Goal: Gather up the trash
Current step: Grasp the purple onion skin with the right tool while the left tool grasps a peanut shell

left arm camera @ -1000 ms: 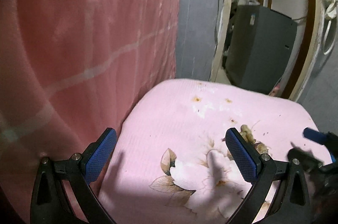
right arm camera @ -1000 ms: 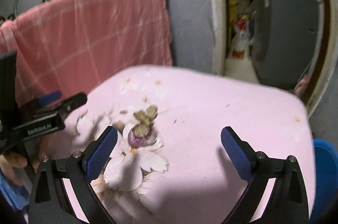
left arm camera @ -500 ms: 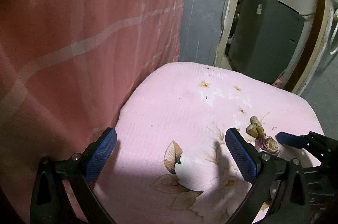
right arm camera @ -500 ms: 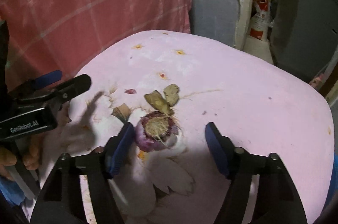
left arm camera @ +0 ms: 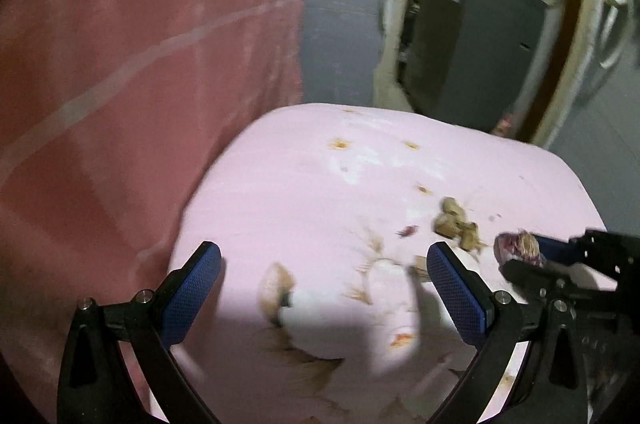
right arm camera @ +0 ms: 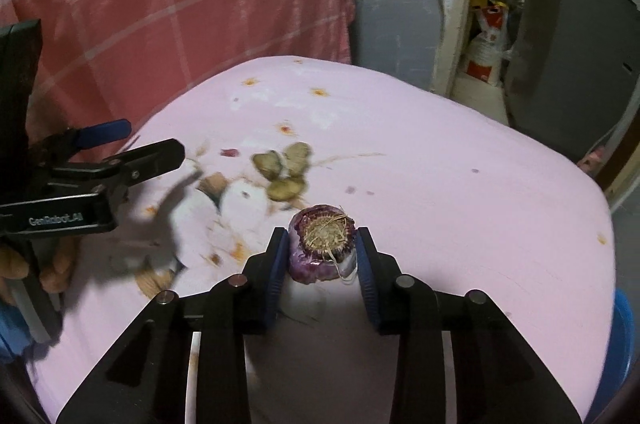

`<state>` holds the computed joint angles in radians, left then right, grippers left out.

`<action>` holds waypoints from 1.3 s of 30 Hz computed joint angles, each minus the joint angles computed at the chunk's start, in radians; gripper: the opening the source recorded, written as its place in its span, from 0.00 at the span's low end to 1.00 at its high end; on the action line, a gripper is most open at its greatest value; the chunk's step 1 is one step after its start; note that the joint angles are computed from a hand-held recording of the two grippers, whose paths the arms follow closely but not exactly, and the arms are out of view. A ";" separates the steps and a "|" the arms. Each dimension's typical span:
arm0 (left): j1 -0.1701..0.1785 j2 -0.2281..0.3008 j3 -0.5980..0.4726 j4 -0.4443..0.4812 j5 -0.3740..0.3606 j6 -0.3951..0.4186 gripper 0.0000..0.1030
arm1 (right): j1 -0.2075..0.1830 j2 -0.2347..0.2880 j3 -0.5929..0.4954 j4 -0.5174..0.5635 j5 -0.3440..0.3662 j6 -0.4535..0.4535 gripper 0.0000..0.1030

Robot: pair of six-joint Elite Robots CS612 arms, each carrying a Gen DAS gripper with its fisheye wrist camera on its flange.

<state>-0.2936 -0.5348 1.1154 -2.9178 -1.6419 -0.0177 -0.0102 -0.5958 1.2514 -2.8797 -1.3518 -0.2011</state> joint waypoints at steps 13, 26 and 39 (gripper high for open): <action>-0.010 0.051 -0.120 0.131 -0.144 0.079 0.71 | -0.031 -0.002 0.019 -0.041 0.011 0.051 0.30; -0.016 0.067 -0.158 0.209 -0.220 0.127 0.24 | -0.033 0.002 0.028 -0.070 0.024 0.067 0.30; 0.001 0.086 -0.209 0.285 -0.323 0.143 0.15 | -0.038 -0.007 0.046 -0.085 0.032 0.078 0.30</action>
